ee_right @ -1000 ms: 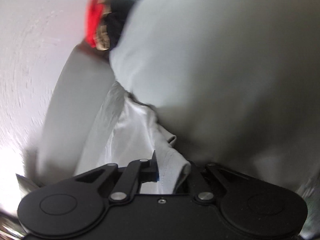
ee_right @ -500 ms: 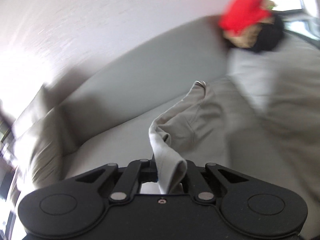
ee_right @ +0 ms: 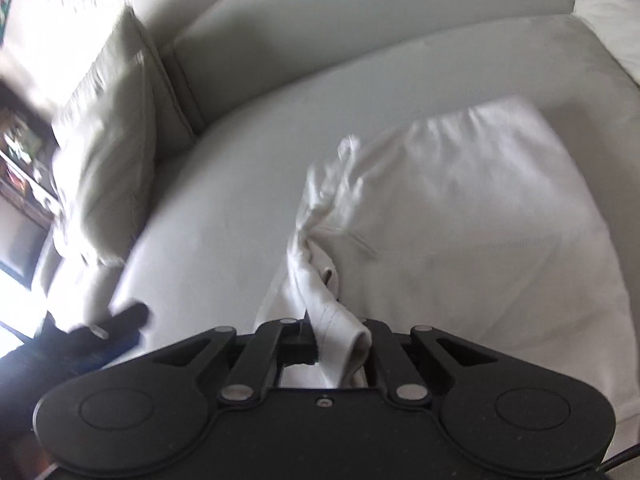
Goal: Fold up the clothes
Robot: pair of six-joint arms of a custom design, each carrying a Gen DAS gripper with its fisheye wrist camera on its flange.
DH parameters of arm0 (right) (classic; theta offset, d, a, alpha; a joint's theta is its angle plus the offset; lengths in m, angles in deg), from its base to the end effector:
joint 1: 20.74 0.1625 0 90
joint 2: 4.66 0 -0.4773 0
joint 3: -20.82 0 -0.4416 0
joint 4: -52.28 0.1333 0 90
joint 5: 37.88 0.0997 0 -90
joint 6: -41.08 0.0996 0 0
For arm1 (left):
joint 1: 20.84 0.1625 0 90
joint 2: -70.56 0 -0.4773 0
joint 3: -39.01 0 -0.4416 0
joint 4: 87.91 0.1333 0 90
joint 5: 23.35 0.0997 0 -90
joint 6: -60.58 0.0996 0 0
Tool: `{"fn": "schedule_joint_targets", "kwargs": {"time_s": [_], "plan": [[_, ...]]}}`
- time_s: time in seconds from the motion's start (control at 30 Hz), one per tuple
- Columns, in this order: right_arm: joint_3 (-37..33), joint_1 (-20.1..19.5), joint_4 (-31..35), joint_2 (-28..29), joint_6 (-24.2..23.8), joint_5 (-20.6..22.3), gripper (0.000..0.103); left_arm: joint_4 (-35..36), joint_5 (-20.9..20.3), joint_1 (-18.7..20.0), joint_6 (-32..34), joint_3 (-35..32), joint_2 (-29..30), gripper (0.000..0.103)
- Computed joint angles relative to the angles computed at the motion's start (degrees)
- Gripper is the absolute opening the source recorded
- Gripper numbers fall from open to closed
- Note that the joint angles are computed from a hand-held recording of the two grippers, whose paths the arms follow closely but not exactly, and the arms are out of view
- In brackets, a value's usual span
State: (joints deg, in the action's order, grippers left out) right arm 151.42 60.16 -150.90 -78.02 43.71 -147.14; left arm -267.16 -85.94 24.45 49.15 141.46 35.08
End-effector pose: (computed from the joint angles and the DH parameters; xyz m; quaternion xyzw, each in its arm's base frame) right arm 0.0186 -0.5188 0.2784 -0.1670 -0.8582 0.4533 0.1736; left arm -0.3561 -0.6144 -0.0109 0.2291 0.9264 -0.2750 0.1168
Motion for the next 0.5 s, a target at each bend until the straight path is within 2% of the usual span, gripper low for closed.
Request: {"fn": "schedule_joint_targets", "kwargs": {"time_s": [0.1,0.3,0.37,0.43,0.5], "plan": [[0.03,0.90,-0.85,-0.49,1.99,1.26,0.004,-0.50,-0.26,0.47,0.52,0.11,-0.15,0.039],[-1.11,2.20,4.56,-0.24,2.39,1.01,0.006,-1.62,0.18,0.53,0.03,0.51,-0.21,0.039],[-1.47,1.78,8.85,-0.91,0.47,3.40,0.013,-2.04,0.16,0.62,-0.62,0.65,-0.29,0.039],[-1.17,0.57,13.91,-2.94,-2.28,8.52,0.028,-2.76,0.28,0.65,-1.01,0.90,-0.36,0.039],[0.38,-0.91,15.55,-5.75,-4.31,13.25,0.033,-3.23,0.44,0.60,-1.09,1.10,-0.39,0.038]]}}
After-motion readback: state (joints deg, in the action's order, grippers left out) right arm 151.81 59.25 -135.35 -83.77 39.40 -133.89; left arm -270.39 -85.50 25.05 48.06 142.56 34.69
